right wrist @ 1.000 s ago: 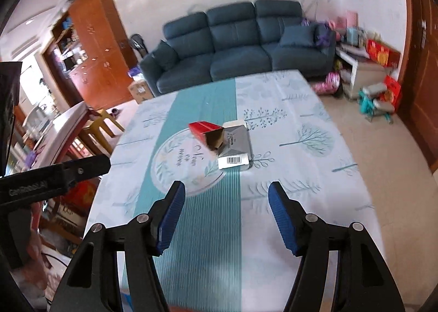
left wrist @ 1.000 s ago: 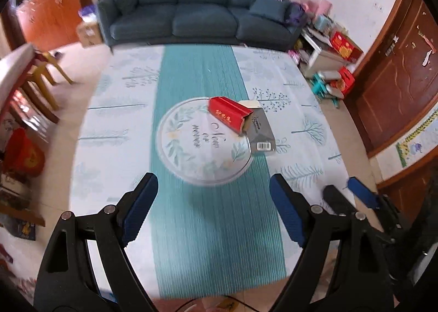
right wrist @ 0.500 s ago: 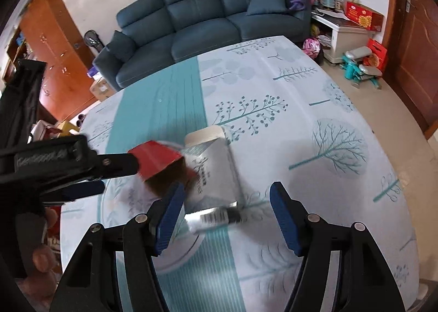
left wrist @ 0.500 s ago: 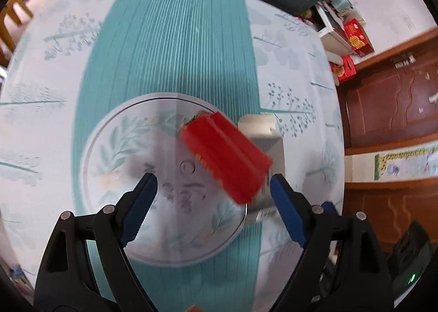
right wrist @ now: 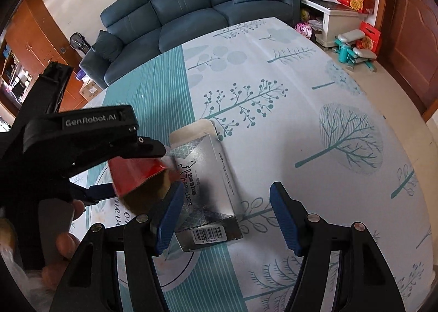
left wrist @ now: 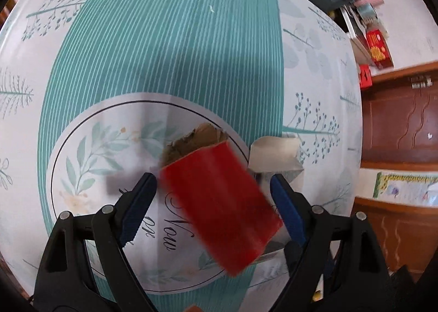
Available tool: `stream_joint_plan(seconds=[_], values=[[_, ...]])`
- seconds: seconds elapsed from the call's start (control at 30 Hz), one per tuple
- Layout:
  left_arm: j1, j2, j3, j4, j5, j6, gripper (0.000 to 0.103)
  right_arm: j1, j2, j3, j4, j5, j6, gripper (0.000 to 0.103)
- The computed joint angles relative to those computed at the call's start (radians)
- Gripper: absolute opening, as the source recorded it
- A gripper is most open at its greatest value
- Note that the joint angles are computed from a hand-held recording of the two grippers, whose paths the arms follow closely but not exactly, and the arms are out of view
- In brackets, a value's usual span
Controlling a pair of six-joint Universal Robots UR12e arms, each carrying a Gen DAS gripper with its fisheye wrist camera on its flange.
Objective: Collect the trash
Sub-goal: 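Grasp the red box and brown paper with the left gripper while the right grasps the silver EARPLUGS box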
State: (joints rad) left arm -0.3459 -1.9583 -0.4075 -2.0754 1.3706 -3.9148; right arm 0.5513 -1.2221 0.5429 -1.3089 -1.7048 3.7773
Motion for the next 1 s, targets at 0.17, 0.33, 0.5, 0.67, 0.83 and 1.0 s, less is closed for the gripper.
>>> stream_joint_plan(seconds=[0.17,0.33,0.5,0.67,0.83,1.0], values=[[0.004,0.034,-0.049,-0.008,0.001,0.022,0.08,-0.003,-0.006,0.013,-0.009,0.044,-0.007,0.066],[0.018,0.092,-0.137,0.006,-0.006,0.04,0.074,0.002,0.027,-0.024,0.032,0.061,-0.05,0.079],[0.049,0.152,-0.216,0.004,-0.063,0.064,0.074,0.009,0.059,-0.056,0.082,0.056,-0.1,0.079],[0.067,0.175,-0.241,-0.011,-0.109,0.082,0.074,0.03,0.088,-0.092,0.116,-0.01,-0.159,0.074],[0.059,0.166,-0.217,-0.048,-0.109,0.106,0.074,0.039,0.082,-0.087,0.117,-0.03,-0.145,0.063],[0.029,0.123,-0.143,-0.109,-0.061,0.147,0.074,0.04,0.045,-0.032,0.095,-0.028,-0.098,0.062]])
